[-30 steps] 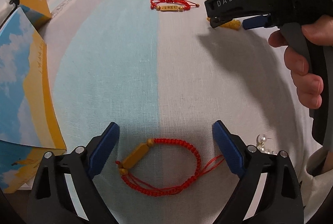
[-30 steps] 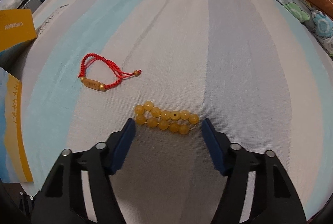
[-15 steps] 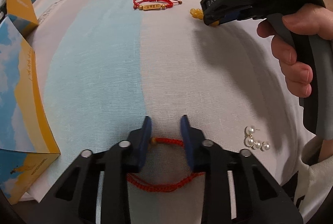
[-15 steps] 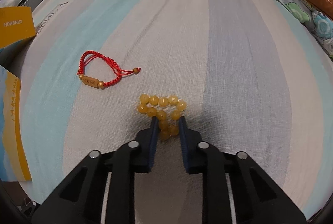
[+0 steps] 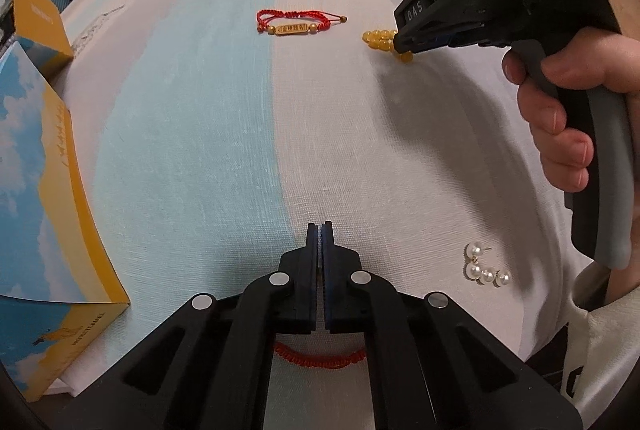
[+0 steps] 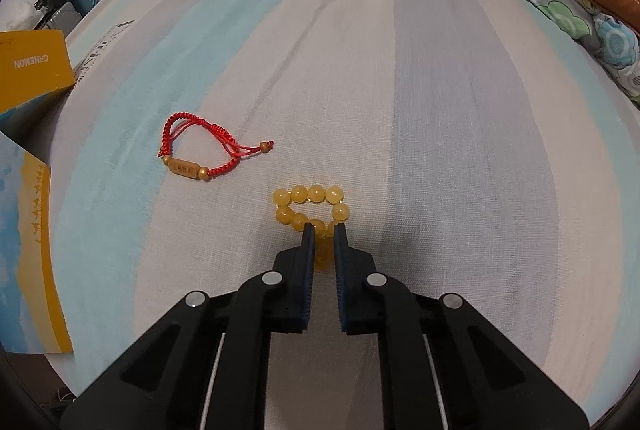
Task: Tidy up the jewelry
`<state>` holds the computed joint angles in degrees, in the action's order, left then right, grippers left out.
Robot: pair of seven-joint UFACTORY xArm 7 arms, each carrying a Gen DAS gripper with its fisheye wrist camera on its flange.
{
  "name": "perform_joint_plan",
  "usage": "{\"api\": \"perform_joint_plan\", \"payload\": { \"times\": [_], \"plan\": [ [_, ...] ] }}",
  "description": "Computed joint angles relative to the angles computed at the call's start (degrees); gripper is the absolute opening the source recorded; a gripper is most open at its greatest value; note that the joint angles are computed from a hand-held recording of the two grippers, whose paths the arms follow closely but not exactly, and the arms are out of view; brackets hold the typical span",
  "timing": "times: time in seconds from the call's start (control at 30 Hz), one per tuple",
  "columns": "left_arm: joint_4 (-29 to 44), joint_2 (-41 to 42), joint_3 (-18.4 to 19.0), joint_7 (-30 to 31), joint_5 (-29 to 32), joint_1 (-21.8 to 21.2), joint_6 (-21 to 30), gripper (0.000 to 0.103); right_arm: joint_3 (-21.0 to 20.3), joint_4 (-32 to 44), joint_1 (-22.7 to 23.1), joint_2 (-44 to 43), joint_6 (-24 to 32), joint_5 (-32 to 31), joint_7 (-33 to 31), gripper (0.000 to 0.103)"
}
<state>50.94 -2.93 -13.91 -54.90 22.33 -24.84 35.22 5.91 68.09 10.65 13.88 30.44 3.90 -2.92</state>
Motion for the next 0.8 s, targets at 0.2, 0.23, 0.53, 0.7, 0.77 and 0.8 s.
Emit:
{"api": "perform_joint_plan", "payload": {
  "times": [0.2, 0.23, 0.53, 0.7, 0.77, 0.8],
  "plan": [
    [0.32, -0.67, -0.33, -0.39, 0.01, -0.11, 0.25, 0.001, 0.16, -0.58, -0.08, -0.84, -0.58, 0.64, -0.42, 0.009],
    [0.26, -1.00, -0.34, -0.38, -0.22, -0.13, 0.17, 0.001, 0.21, -0.65, -0.15, -1.04, -0.68, 0.88, -0.59, 0.009],
    [0.96, -1.10, -1.06, -1.87, 1.36, 0.02, 3.10, 0.006, 0.14, -0.63, 0.10, -1.44, -0.68, 0.86, -0.88, 0.009],
    [0.36, -2.32, -1.06, -4.32, 3.32, -0.22, 4.64, 0.058, -0.07, 0.07, 0.13, -0.70, -0.20, 0.41, -0.32, 0.009],
    [-0.11, -3.03, -1.54, -5.11, 4.15, -0.27, 5.46, 0.060, -0.14, 0.44, 0.15, -0.33, 0.03, 0.25, 0.09, 0.009],
    [-0.36, -3.18, -1.56, -4.83, 3.73, -0.31, 5.41, 0.060, -0.10, 0.51, 0.13, -0.28, 0.05, 0.28, 0.11, 0.009]
  ]
}}
